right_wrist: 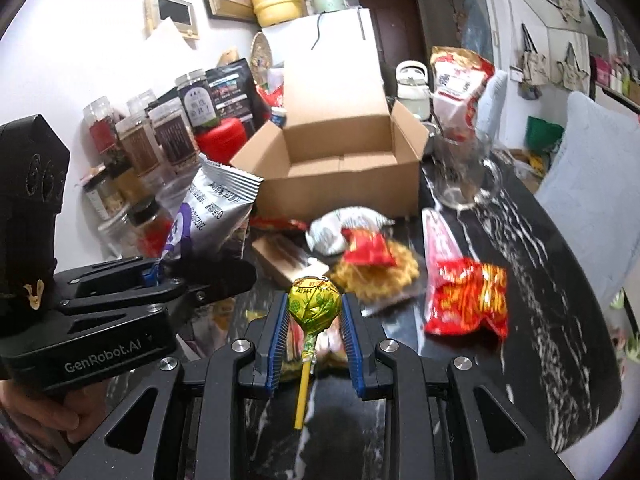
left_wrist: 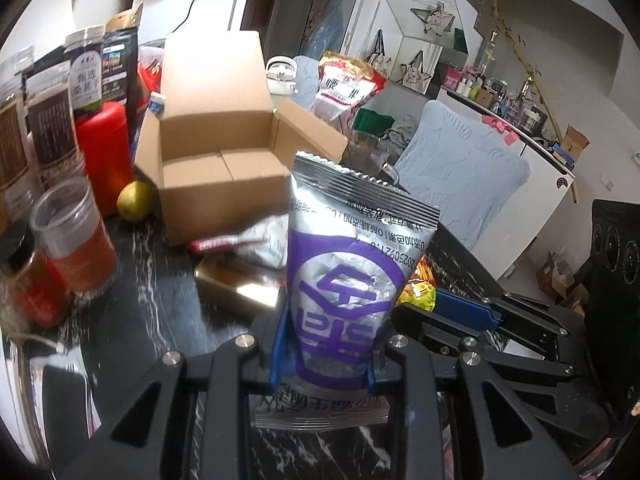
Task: Organize snacks
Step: 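Carry the silver pouch and the lollipop with both grippers over the cardboard box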
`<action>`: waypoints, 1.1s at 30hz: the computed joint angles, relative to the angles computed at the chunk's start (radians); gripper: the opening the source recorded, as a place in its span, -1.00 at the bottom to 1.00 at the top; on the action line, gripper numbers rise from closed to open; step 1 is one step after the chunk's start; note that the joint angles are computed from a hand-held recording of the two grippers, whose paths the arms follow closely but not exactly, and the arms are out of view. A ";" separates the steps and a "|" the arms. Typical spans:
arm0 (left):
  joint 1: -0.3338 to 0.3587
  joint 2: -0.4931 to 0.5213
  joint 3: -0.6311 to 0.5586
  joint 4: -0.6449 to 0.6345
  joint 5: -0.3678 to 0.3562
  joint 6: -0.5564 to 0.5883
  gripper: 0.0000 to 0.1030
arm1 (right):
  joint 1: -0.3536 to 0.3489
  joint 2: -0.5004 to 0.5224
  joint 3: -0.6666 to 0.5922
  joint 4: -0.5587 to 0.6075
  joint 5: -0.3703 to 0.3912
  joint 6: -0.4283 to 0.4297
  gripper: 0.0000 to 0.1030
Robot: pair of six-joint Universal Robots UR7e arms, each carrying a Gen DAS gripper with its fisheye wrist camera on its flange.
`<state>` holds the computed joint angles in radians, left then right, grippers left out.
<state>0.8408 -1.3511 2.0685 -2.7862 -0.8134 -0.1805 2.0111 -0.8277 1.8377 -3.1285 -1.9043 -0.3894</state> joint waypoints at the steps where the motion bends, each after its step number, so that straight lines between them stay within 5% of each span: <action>1: 0.003 0.007 -0.011 -0.009 0.000 0.015 -0.44 | 0.000 0.002 -0.007 0.003 0.003 -0.004 -0.49; 17: 0.058 0.111 -0.188 -0.125 0.009 0.218 -0.44 | 0.007 0.105 -0.228 0.045 0.035 -0.087 -0.49; 33: 0.115 0.231 -0.427 -0.195 0.024 0.376 -0.44 | 0.010 0.272 -0.586 0.179 0.079 -0.195 -0.49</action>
